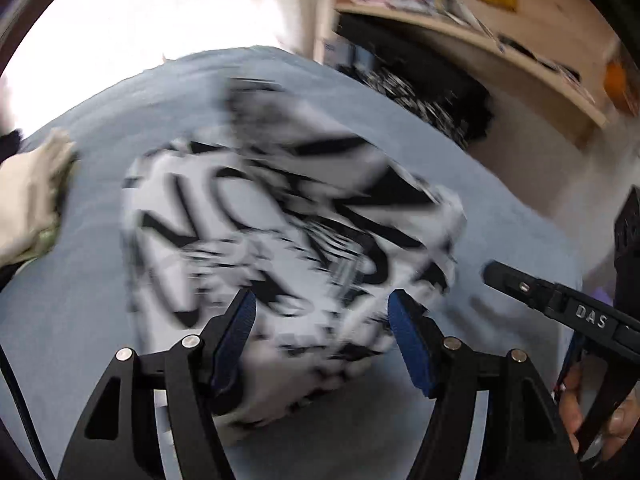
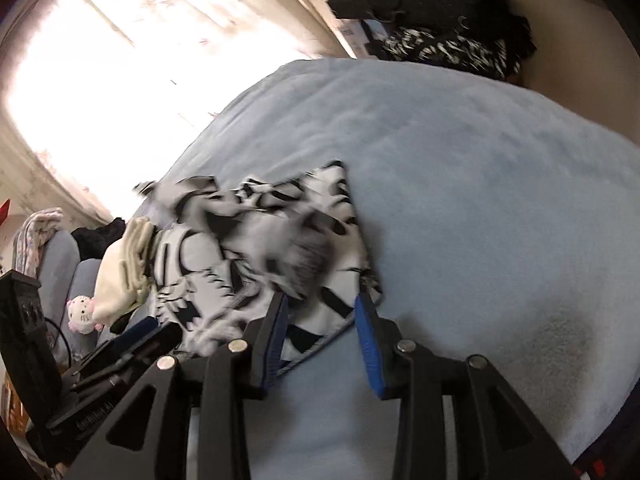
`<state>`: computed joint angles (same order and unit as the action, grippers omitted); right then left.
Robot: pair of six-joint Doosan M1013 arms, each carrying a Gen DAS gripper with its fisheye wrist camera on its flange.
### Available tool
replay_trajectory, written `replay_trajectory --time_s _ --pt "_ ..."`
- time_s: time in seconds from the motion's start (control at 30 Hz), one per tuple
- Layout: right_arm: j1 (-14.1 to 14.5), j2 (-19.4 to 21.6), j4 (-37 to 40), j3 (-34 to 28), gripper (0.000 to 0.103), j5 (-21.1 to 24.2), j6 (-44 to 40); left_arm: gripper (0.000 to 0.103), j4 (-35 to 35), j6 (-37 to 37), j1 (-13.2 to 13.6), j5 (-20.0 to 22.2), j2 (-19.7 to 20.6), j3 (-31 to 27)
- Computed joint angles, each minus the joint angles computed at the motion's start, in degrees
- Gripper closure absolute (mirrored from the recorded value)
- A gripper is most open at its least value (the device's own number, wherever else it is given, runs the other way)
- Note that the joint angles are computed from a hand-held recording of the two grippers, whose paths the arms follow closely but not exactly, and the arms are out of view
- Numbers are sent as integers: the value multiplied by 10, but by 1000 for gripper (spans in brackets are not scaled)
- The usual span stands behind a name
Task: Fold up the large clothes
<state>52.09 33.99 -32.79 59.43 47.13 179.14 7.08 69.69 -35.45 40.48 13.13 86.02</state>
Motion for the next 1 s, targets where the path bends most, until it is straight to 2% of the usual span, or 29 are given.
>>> replay_trajectory --time_s 0.13,0.2,0.3,0.37,0.43,0.5,0.63,0.7,0.73,0.77,0.87,0.93,1.0 --pt "5 14 -1 -44 68 30 -52 36 30 -70 18 4 -20 8" --pt "5 24 17 -69 67 53 -103 36 57 -106 24 24 -8 -4" --pt "-3 39 69 -110 60 81 -205 36 79 -139 30 65 1 -12" --pt "-6 50 61 -135 60 107 -251 36 83 -150 37 97 10 -19" --pt "-12 61 52 -155 60 118 -303 36 75 -149 43 103 13 -13" --pt "-23 67 70 -162 60 113 -346 36 64 -145 44 100 15 -9" --pt "-58 84 221 -180 60 87 -488 36 84 -146 39 92 12 -2" --pt "-65 98 248 -196 60 101 -527 36 88 -143 37 93 11 -2" --pt "-67 108 253 -210 66 118 -539 36 86 -141 38 91 11 -2" --pt "-69 112 263 -212 73 117 -549 36 84 -139 39 90 11 -1" --pt "-72 116 280 -212 84 123 -522 36 78 -139 41 86 12 -1" --pt "-76 102 317 -188 87 95 -506 36 79 -144 42 86 11 -1" --pt "-82 80 400 -152 88 47 -521 36 82 -147 44 85 10 -1"
